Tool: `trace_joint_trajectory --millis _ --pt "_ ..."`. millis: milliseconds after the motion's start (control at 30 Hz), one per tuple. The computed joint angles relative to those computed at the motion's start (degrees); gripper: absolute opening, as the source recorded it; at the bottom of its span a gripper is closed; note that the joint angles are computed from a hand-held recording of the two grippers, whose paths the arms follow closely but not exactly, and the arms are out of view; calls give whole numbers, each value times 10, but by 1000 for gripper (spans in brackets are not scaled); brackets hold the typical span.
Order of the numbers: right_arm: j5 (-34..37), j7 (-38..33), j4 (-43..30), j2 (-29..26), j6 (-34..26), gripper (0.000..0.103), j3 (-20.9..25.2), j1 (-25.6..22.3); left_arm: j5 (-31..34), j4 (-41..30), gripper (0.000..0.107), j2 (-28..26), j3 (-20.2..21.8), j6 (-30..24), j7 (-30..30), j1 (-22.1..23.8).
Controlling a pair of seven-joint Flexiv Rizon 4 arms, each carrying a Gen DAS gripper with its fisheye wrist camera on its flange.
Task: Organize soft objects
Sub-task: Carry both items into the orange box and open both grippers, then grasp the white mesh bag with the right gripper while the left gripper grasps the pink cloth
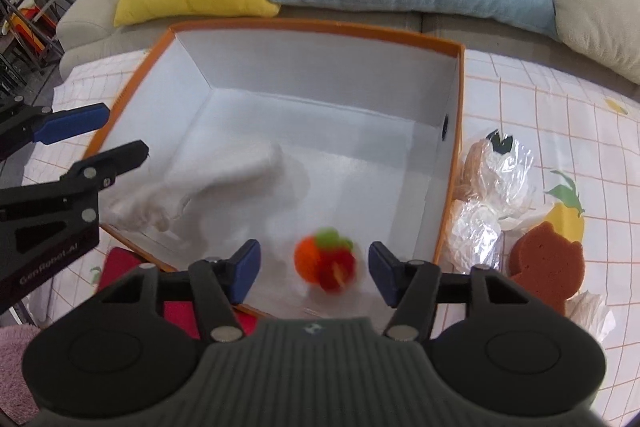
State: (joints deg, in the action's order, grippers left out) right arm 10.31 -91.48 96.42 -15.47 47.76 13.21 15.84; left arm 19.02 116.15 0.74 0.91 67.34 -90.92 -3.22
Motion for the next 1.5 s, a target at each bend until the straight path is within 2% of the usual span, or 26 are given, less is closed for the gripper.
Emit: trace_joint_trajectory --millis 233,333,433,533,633,700,800,867,933,1067,1133,1200,1267,1300,1400,1500 --pt "28 -26 56 73 67 65 2 -14 -43 57 53 72 -2 65 -25 -3" --pt "68 -45 93 119 98 68 0 -23 -123 100 53 104 6 106 22 -28" --pt "110 -61 144 171 137 68 -6 -24 -159 135 54 139 -6 124 12 -36" --pt "121 -57 201 220 166 72 -18 -22 -226 172 60 164 1 130 20 -72" --pt "73 -2 273 259 208 76 -17 -29 -271 206 60 180 0 118 24 -98" --pt "33 29 320 281 226 83 -13 -38 -292 224 60 182 -2 105 25 -111" --pt "-34 82 385 311 246 86 2 -56 -335 242 60 178 2 71 36 -134" --pt "-82 107 425 323 270 95 14 -68 -333 249 59 176 -9 53 32 -132" --pt "-142 155 454 325 286 97 32 -91 -334 253 59 171 -16 37 31 -133" --pt "-137 173 474 334 250 98 5 -49 -281 237 59 159 -43 -12 -3 -104" --pt "-176 172 491 340 267 98 9 -47 -247 229 59 159 -51 -31 -19 -92" --pt "-278 183 515 333 334 100 43 -98 -237 234 59 165 -48 -35 -30 -93" --pt "-403 195 533 324 383 100 51 -140 -236 237 59 164 -45 -36 -37 -94" --pt "-418 173 535 320 386 100 49 -137 -232 237 59 165 -45 -38 -41 -92" --pt "-373 91 539 318 360 100 10 -64 -227 238 59 163 -44 -37 -44 -93" --pt "-327 49 535 314 322 100 -6 -24 -229 239 59 162 -42 -35 -41 -98"
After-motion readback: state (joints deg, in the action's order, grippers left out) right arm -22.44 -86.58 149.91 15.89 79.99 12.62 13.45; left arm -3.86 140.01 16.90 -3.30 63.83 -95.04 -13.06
